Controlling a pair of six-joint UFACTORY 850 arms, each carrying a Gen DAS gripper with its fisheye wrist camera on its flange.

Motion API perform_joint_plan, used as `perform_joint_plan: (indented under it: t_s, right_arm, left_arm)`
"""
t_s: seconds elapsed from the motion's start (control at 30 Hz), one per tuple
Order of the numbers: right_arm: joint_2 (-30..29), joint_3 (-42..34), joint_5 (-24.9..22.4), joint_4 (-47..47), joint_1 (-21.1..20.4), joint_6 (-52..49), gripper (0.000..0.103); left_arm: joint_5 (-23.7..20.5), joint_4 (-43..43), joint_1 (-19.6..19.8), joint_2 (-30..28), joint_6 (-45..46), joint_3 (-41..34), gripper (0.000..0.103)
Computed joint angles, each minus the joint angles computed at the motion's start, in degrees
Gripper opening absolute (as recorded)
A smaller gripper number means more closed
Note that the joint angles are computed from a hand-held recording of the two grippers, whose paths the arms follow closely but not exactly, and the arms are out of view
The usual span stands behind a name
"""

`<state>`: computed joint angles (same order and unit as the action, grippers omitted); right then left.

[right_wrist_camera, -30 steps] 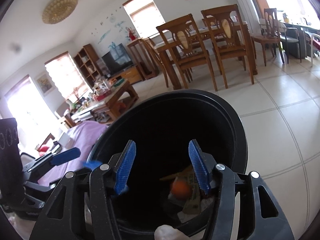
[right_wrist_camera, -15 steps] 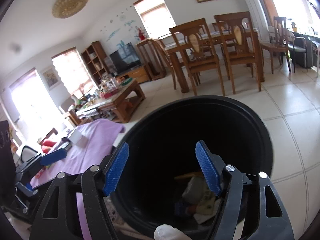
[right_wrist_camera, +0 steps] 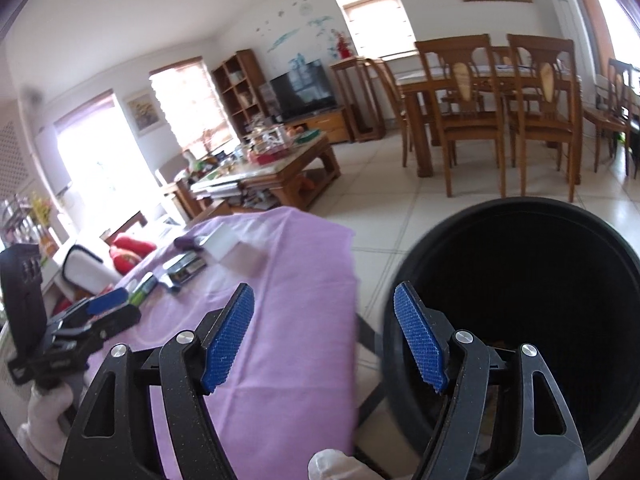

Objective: Collect trash
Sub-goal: 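Grasp the green Doublemint gum pack with the left tool while the right tool grasps the white cylinder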

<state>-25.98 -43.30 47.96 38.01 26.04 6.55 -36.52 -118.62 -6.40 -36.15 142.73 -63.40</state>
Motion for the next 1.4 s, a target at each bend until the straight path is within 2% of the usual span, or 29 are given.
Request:
perform_joint_plan:
  t_s: [0.07, 0.17, 0.27, 0.4, 0.47, 0.7, 0.8, 0.93, 1.03, 1.13, 1.2, 1.27, 1.4]
  right_arm:
    - [-2.02, -3.62, -2.09, -1.06, 0.26, -0.7, 0.072]
    - [-4.76, -8.7, -5.15, -1.82, 0.47, -2.43, 0.072]
    - [-7.27, -13.94, -8.78, -2.24, 0.48, -4.85, 0.072]
    - [-10.36, -20.78, -14.36, -3.11, -0.06, -8.44, 0.072]
    - [-11.9, -24.5, -17.06, -2.06, -0.23, -11.45, 0.072]
    - [-19.52, -39.11, -27.74, 8.13, -1.79, -25.72, 0.072]
    - [-22.56, -43.94, -31.14, 11.32, -2.56, -28.72, 0.072]
    - [-25.09, -47.52, -32.86, 12.98, -3.09, -30.46, 0.072]
    - [-26.93, -50.34, -33.8, 17.51, -3.06, -35.25, 0.072]
    - [-27.8, -51.46, -34.4, 19.57, -3.29, -37.6, 0.072]
    - [-28.27, -52.02, -34.83, 19.73, -3.5, -37.74, 0.072]
    - [-28.91, -52.82, -35.31, 19.71, -3.64, -37.51, 0.072]
    - [-29.59, -53.49, -35.56, 20.77, -3.51, -38.67, 0.072]
  left_arm:
    - [1.31, 0.31, 1.87, -1.56, -1.42, -2.63, 0.098]
    - [5.76, 4.22, 3.58, -5.05, -4.93, -8.75, 0.098]
    - [8.87, 14.05, 5.55, -9.57, -13.31, -15.69, 0.097]
    - [9.73, 21.58, 6.35, -12.53, -19.44, -20.2, 0.095]
    - [9.98, 25.62, 6.5, -13.96, -23.23, -22.4, 0.091]
    - [9.44, 27.16, 6.56, -15.71, -22.72, -25.28, 0.087]
    - [8.93, 28.86, 6.48, -16.62, -23.1, -26.9, 0.078]
    - [7.29, 32.76, 6.7, -17.94, -25.74, -29.75, 0.067]
    - [6.47, 33.24, 6.91, -18.46, -24.75, -30.7, 0.052]
    - [2.55, 30.58, 7.72, -17.59, -20.55, -29.43, 0.052]
    - [1.61, 33.09, 7.79, -18.01, -22.74, -30.07, 0.052]
    - [2.27, 37.23, 7.59, -18.86, -26.39, -31.13, 0.052]
    - [3.8, 36.32, 7.7, -18.71, -26.84, -30.91, 0.052]
